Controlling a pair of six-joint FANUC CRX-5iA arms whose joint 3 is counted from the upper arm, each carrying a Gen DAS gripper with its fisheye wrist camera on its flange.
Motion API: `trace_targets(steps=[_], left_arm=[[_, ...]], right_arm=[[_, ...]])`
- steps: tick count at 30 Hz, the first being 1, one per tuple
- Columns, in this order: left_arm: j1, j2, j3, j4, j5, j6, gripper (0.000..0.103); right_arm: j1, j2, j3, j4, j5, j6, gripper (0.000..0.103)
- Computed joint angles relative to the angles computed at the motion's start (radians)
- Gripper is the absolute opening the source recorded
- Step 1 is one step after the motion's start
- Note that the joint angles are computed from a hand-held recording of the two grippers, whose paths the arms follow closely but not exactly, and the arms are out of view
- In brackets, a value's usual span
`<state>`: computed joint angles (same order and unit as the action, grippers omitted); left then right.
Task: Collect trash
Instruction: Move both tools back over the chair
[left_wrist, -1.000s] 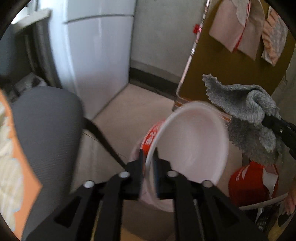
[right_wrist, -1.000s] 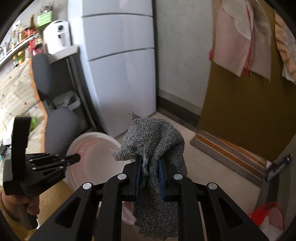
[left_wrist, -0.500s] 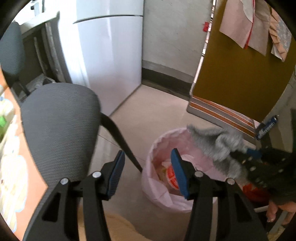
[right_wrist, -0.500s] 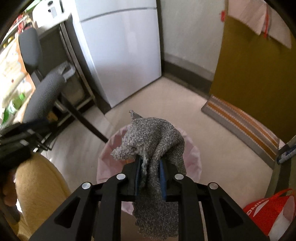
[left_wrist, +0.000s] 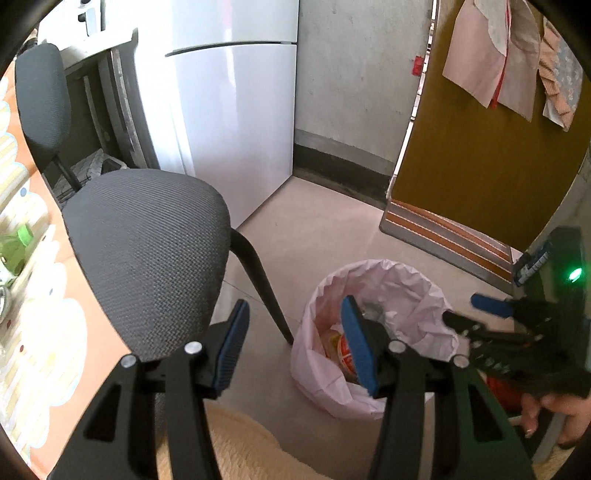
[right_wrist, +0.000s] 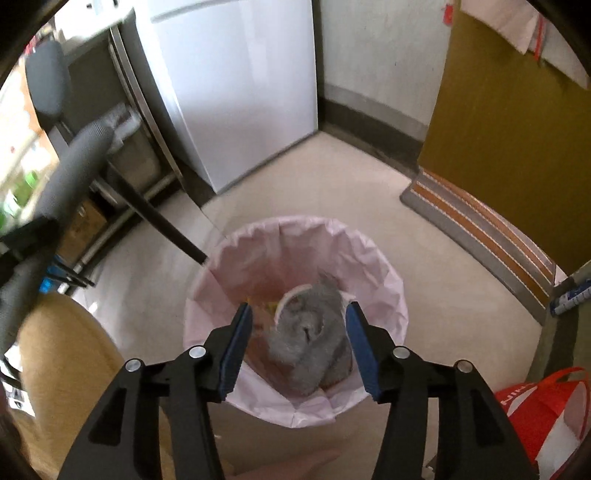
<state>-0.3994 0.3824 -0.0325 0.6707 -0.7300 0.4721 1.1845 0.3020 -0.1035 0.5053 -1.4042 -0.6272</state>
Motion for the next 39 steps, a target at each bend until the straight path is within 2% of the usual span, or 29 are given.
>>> trace_targets(steps=[5,7,13,17,20,32,34,39], left_arm=[[0.023,-0.036,-0.013,-0.017,-0.012,0.020,0.051],[0.035,-0.054,-0.018,-0.031,-0.012,0.035,0.051],[0.105,-0.129,-0.048,-0.080,0.010,0.102,0.057],[0.160,-0.168,-0.054,-0.125,0.018,0.163,0.058],[0.202,-0.195,-0.058,-0.156,0.033,0.206,0.062],[0.339,-0.219,-0.018,-0.237,0.026,0.347,0.063],[0.353,-0.224,-0.017,-0.251,0.036,0.368,0.063],[0.386,-0.224,-0.003,-0.284,0.037,0.416,0.063]], right_arm=[[0.006,0.031,0.111,0.049,-0.074,0.101,0.054],[0.002,0.044,0.150,0.070,-0.069,0.142,0.054],[-0.013,0.106,0.282,0.148,-0.003,0.288,0.054],[-0.031,0.170,0.393,0.185,0.060,0.413,0.054],[-0.045,0.229,0.493,0.192,0.086,0.516,0.054],[-0.095,0.449,0.886,0.137,0.121,0.833,0.054],[-0.104,0.494,0.966,0.119,0.111,0.882,0.054],[-0.122,0.658,1.265,0.068,0.028,1.030,0.054]])
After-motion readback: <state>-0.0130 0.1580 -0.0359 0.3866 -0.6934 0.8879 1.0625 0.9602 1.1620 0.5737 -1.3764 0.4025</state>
